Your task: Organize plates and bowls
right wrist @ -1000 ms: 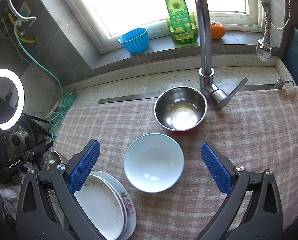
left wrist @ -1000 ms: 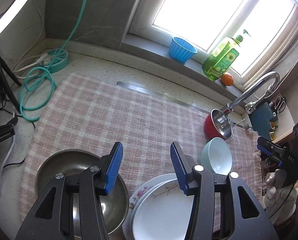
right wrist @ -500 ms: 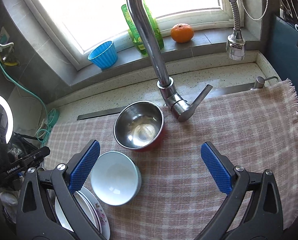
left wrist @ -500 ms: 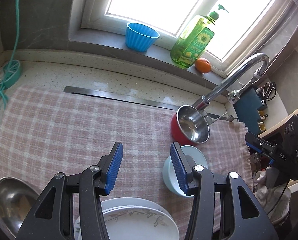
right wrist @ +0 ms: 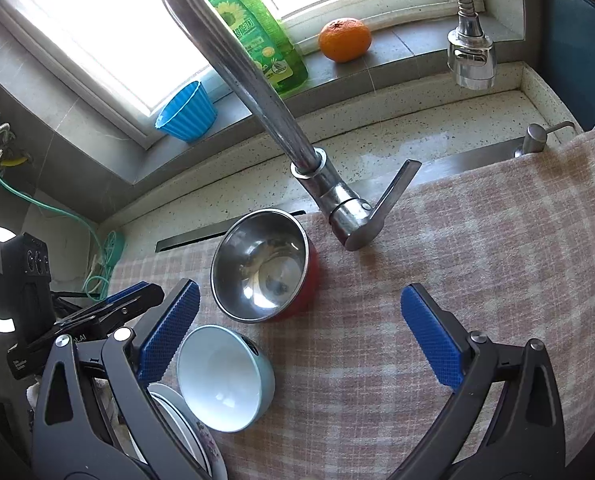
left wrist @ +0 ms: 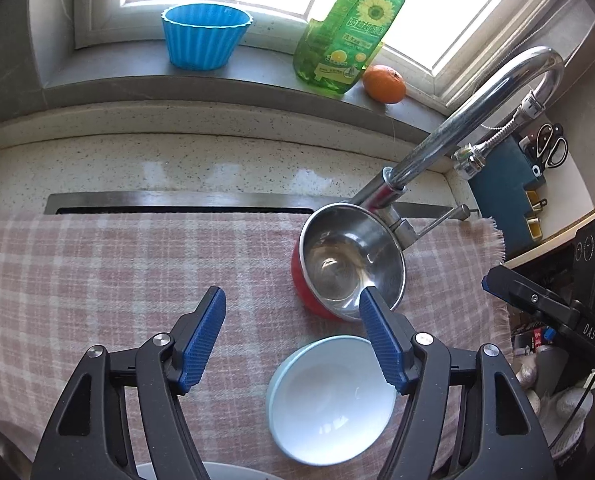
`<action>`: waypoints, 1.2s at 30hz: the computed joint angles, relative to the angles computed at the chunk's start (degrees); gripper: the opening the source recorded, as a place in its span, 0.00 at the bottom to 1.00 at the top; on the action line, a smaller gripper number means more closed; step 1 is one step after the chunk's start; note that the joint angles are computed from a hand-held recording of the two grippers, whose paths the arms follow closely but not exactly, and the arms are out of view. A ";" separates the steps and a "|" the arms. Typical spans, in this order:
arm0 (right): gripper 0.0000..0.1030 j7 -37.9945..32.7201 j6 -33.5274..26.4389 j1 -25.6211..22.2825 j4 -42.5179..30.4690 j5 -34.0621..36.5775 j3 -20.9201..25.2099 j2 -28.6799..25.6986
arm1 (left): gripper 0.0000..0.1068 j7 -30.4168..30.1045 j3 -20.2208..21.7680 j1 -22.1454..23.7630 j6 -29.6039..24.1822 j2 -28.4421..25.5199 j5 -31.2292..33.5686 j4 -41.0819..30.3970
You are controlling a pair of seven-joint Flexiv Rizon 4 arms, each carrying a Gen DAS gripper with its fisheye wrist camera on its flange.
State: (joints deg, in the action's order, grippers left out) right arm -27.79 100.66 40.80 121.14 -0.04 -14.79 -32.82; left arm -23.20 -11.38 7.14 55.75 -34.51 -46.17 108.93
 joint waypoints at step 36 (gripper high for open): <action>0.17 -2.72 -4.86 -25.73 -15.43 -6.36 25.61 -12.66 | 0.14 -11.82 -0.67 -1.68 -4.35 -8.92 8.65 -9.46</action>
